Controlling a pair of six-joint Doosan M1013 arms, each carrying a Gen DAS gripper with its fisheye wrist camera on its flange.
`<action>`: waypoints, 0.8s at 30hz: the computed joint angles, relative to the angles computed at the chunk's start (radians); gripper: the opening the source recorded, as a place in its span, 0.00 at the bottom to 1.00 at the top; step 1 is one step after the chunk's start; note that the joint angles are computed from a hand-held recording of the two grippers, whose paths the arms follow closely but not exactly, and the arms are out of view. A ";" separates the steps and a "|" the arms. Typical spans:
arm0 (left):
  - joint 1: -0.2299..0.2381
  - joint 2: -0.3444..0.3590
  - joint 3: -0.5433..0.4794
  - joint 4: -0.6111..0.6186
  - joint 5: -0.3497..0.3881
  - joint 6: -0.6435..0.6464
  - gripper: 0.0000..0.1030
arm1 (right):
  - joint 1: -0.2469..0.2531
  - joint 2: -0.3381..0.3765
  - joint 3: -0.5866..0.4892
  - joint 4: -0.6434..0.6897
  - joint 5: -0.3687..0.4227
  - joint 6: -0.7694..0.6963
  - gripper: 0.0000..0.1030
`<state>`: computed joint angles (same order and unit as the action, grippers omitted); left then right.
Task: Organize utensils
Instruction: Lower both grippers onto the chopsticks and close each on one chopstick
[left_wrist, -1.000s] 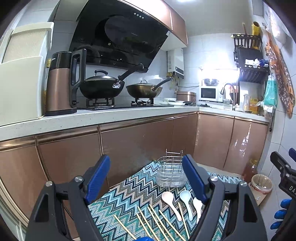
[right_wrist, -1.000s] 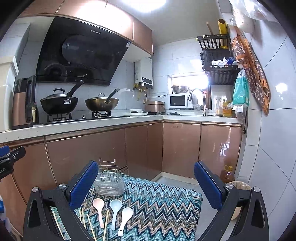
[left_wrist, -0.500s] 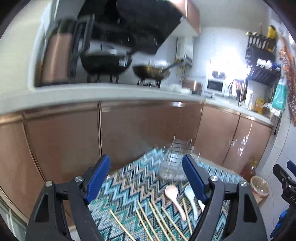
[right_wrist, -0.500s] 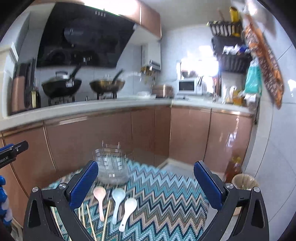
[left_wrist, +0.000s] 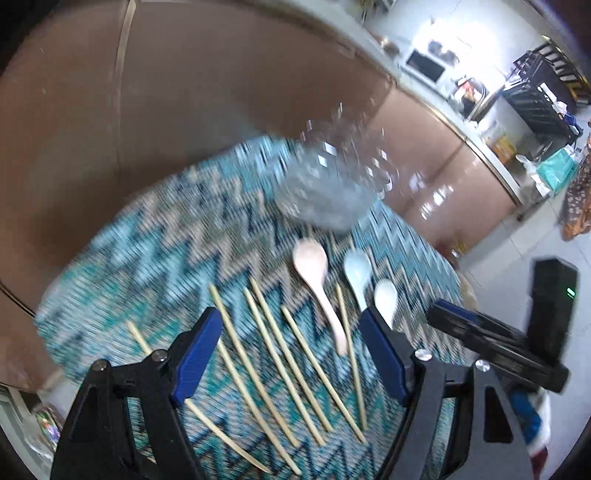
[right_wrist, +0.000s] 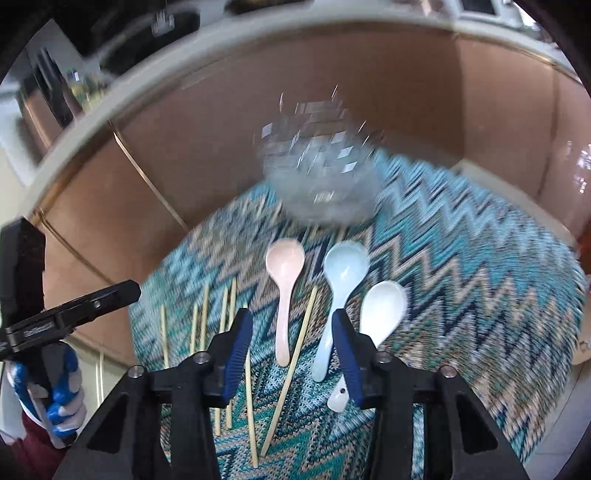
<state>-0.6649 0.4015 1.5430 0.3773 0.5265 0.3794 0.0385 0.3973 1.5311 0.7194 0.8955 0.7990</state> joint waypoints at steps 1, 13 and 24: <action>0.009 0.012 -0.014 -0.071 0.003 0.059 0.70 | 0.012 0.025 -0.030 -0.032 0.040 0.021 0.36; 0.100 0.092 -0.078 -0.504 0.118 0.381 0.30 | 0.068 0.187 -0.213 -0.262 0.200 0.221 0.13; 0.128 0.151 -0.158 -0.571 0.240 0.415 0.26 | 0.096 0.219 -0.250 -0.365 0.216 0.279 0.13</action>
